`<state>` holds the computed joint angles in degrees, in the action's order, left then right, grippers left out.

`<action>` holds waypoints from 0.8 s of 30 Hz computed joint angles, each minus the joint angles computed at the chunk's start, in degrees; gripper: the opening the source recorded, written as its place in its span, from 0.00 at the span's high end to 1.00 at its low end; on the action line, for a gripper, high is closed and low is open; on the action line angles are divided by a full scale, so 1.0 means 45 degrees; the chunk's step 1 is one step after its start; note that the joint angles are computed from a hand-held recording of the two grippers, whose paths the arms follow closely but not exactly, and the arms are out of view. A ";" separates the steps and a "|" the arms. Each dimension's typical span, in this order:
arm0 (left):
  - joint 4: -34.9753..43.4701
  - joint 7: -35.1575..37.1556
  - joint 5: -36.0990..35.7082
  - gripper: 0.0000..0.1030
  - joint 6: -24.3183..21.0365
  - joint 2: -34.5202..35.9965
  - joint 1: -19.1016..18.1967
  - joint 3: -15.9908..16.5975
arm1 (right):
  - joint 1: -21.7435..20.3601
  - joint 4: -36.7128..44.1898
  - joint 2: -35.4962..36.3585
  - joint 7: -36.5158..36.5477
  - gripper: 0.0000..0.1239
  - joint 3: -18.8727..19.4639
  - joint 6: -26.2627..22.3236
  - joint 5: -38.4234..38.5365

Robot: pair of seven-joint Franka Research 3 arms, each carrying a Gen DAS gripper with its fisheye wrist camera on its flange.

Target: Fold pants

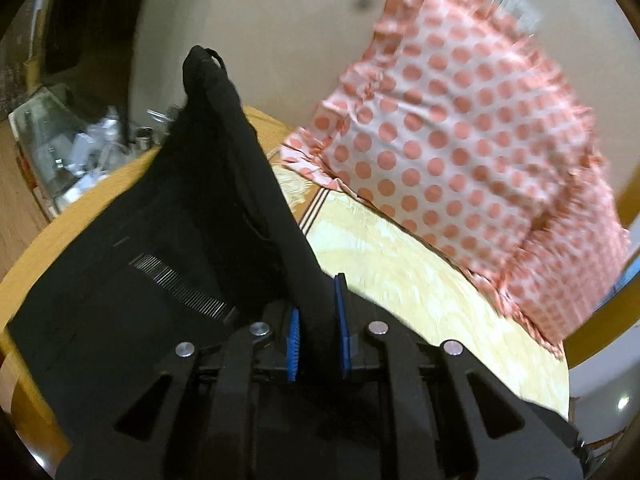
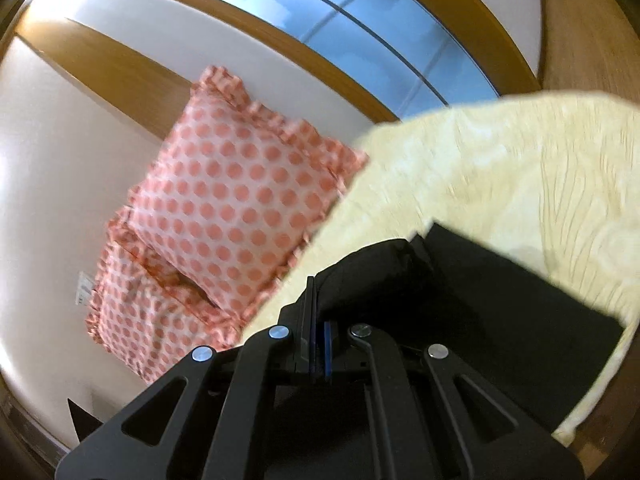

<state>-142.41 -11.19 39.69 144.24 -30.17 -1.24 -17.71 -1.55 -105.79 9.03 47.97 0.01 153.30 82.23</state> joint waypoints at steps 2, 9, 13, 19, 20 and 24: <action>-0.0890 -0.0760 -0.0316 0.84 -0.0740 -0.1118 -0.0479 -0.0617 | 0.0069 -0.0381 -0.0236 0.0496 0.98 -0.0092 0.0340 -0.0704; -0.3290 -0.4597 -0.1540 0.90 -0.1324 -0.2443 -0.2117 -0.1954 | -0.0089 -0.1482 -0.0408 0.3412 0.98 -0.0382 0.0069 -0.3082; -0.3294 -0.5200 -0.0985 0.89 -0.1727 -0.2331 -0.2316 -0.2129 | -0.0104 -0.1545 -0.0497 0.3832 0.98 -0.0403 0.0026 -0.3630; -0.3283 -0.5499 -0.0382 0.87 -0.1519 -0.2154 -0.2493 -0.1812 | 0.0006 -0.1823 -0.1122 0.2798 0.98 -0.0305 0.0449 -0.2832; -0.3276 -0.5445 -0.0324 0.87 -0.1550 -0.2168 -0.2541 -0.1782 | 0.0086 -0.1837 -0.1138 0.2959 0.98 -0.0348 0.0560 -0.3119; -0.3384 -0.5100 -0.0206 0.88 -0.1227 -0.2238 -0.2653 -0.1452 | 0.0037 -0.1575 -0.0790 0.4755 0.98 -0.0604 -0.0171 -0.4678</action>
<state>-157.63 -34.14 38.77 138.72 -40.24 -13.17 -24.24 -1.39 -112.88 5.47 69.37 -2.71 152.53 61.17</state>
